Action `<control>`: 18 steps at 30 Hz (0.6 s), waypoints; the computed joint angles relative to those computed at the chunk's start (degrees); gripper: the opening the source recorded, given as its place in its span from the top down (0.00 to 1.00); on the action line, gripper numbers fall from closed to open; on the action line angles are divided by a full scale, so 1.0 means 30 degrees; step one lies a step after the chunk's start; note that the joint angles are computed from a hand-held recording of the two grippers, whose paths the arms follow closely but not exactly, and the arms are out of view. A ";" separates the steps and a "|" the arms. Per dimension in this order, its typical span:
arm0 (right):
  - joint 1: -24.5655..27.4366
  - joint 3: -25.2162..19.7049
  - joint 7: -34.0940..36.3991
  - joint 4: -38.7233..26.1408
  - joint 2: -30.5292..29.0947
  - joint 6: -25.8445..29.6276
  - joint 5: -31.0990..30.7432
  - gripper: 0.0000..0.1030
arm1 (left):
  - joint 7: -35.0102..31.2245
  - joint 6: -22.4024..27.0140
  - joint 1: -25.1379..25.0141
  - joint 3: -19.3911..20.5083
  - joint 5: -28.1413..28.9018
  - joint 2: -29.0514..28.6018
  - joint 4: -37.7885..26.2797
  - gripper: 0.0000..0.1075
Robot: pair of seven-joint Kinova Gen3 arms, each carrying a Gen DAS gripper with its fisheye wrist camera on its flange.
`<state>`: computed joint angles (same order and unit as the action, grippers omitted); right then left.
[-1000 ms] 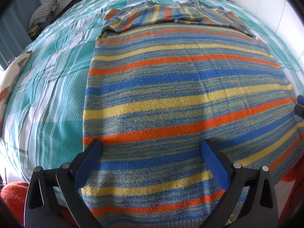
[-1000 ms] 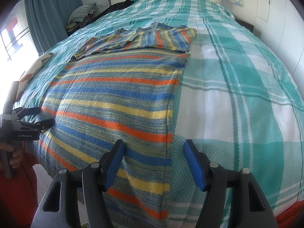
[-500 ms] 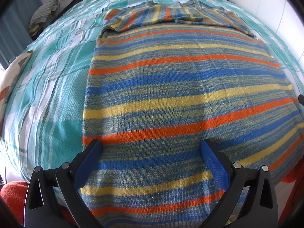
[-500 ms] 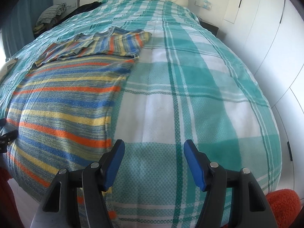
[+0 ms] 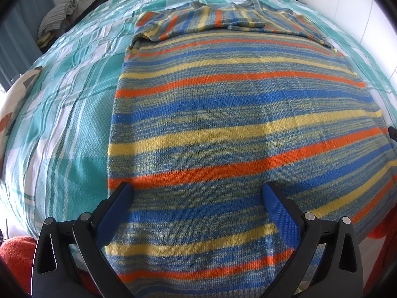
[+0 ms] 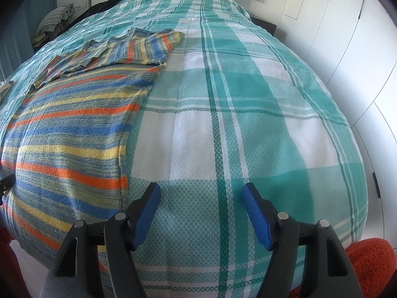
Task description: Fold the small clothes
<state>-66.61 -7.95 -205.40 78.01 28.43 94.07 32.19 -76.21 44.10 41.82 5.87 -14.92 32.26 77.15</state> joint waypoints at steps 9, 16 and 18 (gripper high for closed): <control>0.0351 -0.0284 -0.1709 0.1765 -0.1066 -0.1774 -0.0076 0.26 | 0.0176 -0.0813 -0.0059 -0.0010 -0.0089 -0.0260 0.0662 0.05; 0.0140 -0.0513 -0.3852 0.2498 -0.1798 -0.1527 0.0003 0.26 | -0.0469 0.0314 -0.0693 0.0086 0.0646 -0.1086 0.0347 0.06; -0.0014 -0.0728 -0.4807 0.2788 -0.2325 -0.1633 0.0068 0.26 | 0.0718 -0.0182 -0.0814 -0.0395 0.0612 -0.2188 0.1186 0.05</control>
